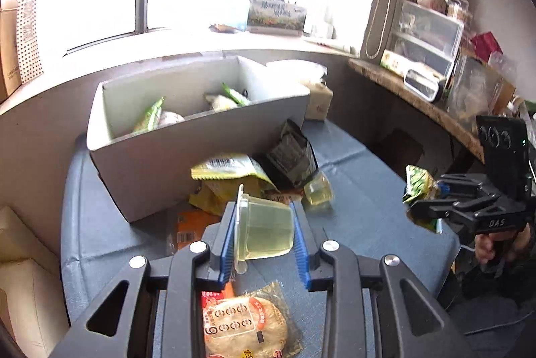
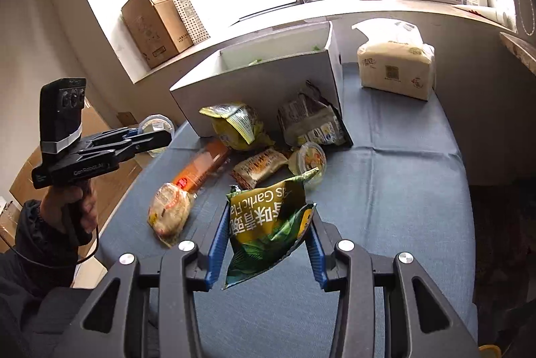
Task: Organize snacks
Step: 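Carry green chip bag in right gripper while left carries jelly cup into box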
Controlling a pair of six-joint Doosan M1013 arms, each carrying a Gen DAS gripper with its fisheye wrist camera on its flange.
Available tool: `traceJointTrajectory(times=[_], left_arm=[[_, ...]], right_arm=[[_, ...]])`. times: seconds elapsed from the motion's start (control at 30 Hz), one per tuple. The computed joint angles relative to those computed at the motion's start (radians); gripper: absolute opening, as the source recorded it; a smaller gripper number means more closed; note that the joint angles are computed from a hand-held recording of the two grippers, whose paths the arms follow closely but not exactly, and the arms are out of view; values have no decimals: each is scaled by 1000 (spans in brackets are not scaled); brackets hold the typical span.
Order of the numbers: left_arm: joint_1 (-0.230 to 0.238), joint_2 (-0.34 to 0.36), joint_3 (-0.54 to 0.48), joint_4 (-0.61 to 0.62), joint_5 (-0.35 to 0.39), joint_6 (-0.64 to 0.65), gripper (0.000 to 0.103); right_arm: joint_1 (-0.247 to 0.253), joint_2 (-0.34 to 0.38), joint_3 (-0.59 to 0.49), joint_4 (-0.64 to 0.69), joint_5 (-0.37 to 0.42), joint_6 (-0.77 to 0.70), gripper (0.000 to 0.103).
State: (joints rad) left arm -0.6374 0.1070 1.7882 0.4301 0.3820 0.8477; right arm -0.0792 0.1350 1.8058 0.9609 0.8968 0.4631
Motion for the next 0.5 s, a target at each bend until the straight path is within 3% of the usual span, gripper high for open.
traceJointTrajectory(times=[0.17, 0.23, 0.37, 0.5], left_arm=[[36, -22, -32, 180, -31, -180, 33], [60, -11, -61, 195, -36, -195, 33], [118, 50, -156, 91, -10, -104, 33], [169, 129, -255, -84, 53, 30, 33]], right_arm=[[60, 31, -95, 49, -12, -1, 46], [87, 54, -150, 66, -22, 2, 46], [144, 120, -278, 64, -69, 65, 46], [199, 202, -414, -73, -109, 228, 46]])
